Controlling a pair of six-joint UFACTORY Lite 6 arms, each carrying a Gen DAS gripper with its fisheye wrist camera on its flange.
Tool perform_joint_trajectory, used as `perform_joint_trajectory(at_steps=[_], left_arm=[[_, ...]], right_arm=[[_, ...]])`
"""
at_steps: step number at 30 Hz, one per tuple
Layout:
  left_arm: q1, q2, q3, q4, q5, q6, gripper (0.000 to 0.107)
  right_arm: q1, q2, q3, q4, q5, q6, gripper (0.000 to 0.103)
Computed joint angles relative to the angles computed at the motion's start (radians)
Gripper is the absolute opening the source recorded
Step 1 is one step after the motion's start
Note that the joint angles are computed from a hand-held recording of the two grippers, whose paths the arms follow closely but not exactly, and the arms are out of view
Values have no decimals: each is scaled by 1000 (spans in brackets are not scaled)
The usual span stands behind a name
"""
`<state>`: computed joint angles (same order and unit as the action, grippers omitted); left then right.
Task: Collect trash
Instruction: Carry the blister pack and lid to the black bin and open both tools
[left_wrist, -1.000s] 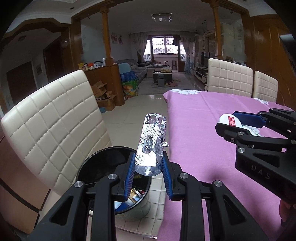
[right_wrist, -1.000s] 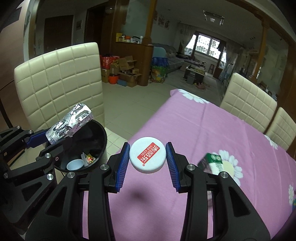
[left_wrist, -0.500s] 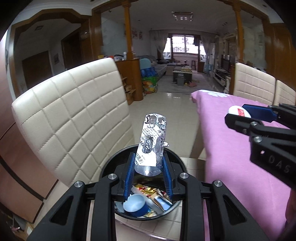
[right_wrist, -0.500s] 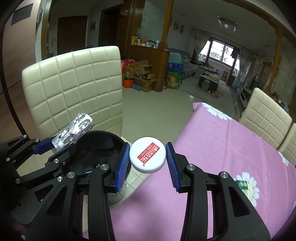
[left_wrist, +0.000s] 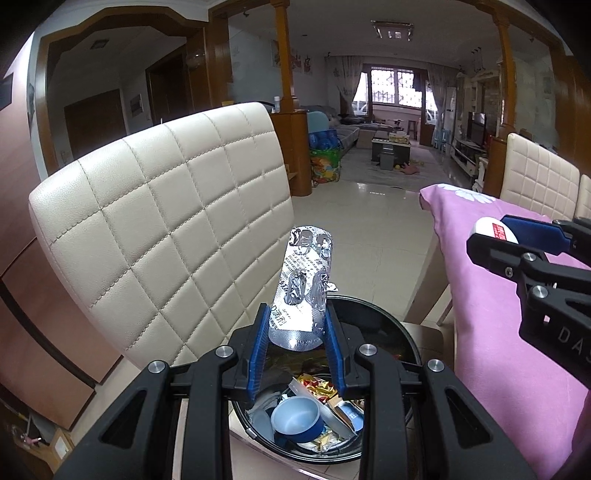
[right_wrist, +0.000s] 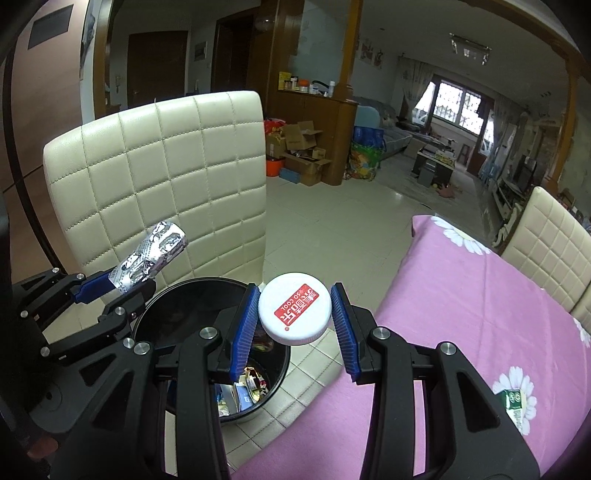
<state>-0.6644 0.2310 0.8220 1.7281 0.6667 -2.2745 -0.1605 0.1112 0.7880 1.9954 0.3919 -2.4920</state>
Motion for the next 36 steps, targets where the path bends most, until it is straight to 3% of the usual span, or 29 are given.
perform_joint_trajectory(at_steps=[11, 12, 13, 15, 36], left_arm=[[37, 67, 16, 78, -37, -68, 33], [39, 68, 16, 81, -39, -74, 42], [48, 72, 18, 92, -44, -87, 65], [42, 64, -3, 94, -2, -139, 89], [95, -72, -159, 93, 33, -185, 90]], right_arm=[[37, 108, 57, 155, -26, -124, 41], [36, 115, 62, 163, -26, -130, 41], [37, 122, 67, 168, -28, -133, 41], [40, 137, 77, 173, -31, -132, 41], [181, 110, 46, 275, -60, -187, 41]])
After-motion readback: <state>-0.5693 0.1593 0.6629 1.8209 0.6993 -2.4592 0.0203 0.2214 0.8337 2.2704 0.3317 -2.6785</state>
